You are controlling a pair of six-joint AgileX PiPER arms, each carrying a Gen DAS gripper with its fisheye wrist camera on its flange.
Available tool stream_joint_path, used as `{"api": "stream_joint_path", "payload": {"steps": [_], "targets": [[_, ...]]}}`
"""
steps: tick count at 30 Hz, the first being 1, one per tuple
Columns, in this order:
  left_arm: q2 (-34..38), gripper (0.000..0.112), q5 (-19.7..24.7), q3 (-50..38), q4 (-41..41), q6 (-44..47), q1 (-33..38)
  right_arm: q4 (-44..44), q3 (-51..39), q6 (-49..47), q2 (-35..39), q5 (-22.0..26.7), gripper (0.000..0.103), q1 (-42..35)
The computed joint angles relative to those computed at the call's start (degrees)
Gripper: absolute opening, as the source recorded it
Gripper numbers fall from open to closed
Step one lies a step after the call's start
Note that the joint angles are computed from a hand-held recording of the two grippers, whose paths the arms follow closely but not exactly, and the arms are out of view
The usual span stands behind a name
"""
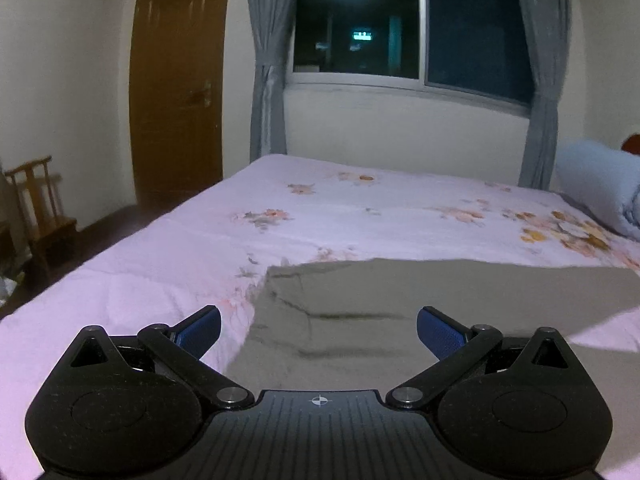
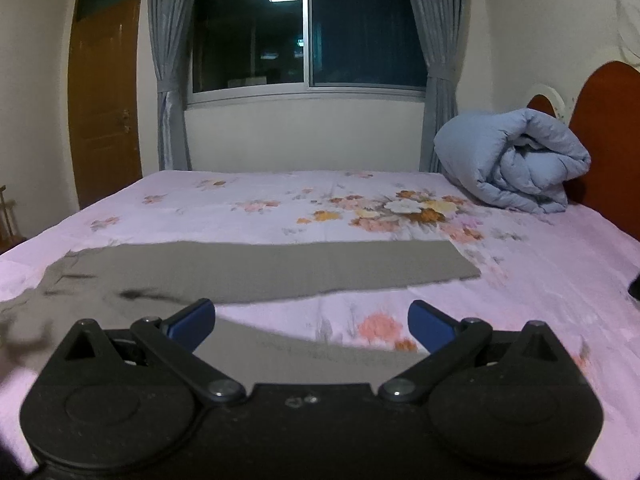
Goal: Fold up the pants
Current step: 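Grasp the waistband corner with the left gripper while the right gripper grasps the other corner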
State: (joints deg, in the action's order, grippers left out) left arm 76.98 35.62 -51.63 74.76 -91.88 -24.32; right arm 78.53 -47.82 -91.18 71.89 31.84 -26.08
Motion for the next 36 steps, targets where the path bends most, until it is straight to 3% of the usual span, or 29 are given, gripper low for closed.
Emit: {"api": "stream_joint_path", "payload": {"steps": [5,10,13,18,20,23,26,28,29,32,34,36], "targets": [[14.37,0.103,-17.23,-10.16,-5.49,9.13,16.57,-0.18,-10.12,2.94,11.71,-11.36,0.097,10.98],[29.51,0.103,-24.48,-24.40,-33.20,35.49,25.23,-8.60,-22.23,13.28,24.34,-17.39,0.097,18.17],[38.35,0.103,-23.56,-34.31,-50.37,52.67,27.44,-16.91,-30.19,22.16,32.00,-18.51,0.097,21.17],[53.56,0.103,-14.07,-56.13,-75.48,81.32,30.45,-32.65,-44.27,39.08,42.96,-17.07,0.097,23.95],[59.29,0.103,-8.40,-65.55,-80.60,87.96,31.32,-34.04,-48.32,41.19,45.87,-16.17,0.097,24.35],[66.76,0.091,-0.96,-78.50,-83.23,92.81,31.73,-35.39,-51.04,42.47,47.96,-15.78,0.097,24.71],[70.49,0.091,1.11,-84.34,-80.92,93.21,30.88,-36.92,-52.36,43.55,49.12,-15.39,0.097,24.67],[70.38,0.079,0.45,-83.73,-81.41,94.06,30.55,-37.28,-52.56,44.39,49.38,-14.98,0.097,24.37],[70.08,0.061,0.36,-83.27,-83.54,95.24,30.74,-38.54,-53.61,46.18,49.99,-14.42,0.097,24.30],[68.95,0.036,0.49,-82.23,-85.03,94.55,30.80,-39.56,-54.31,48.44,50.67,-13.74,0.097,24.01],[64.98,0.026,-3.84,-75.23,-87.80,96.45,30.93,-40.43,-55.46,49.81,51.38,-12.49,0.097,23.91],[58.74,0.020,-11.46,-64.03,-96.61,103.65,31.89,-38.64,-57.26,48.12,52.37,-10.35,0.097,23.65]]}}
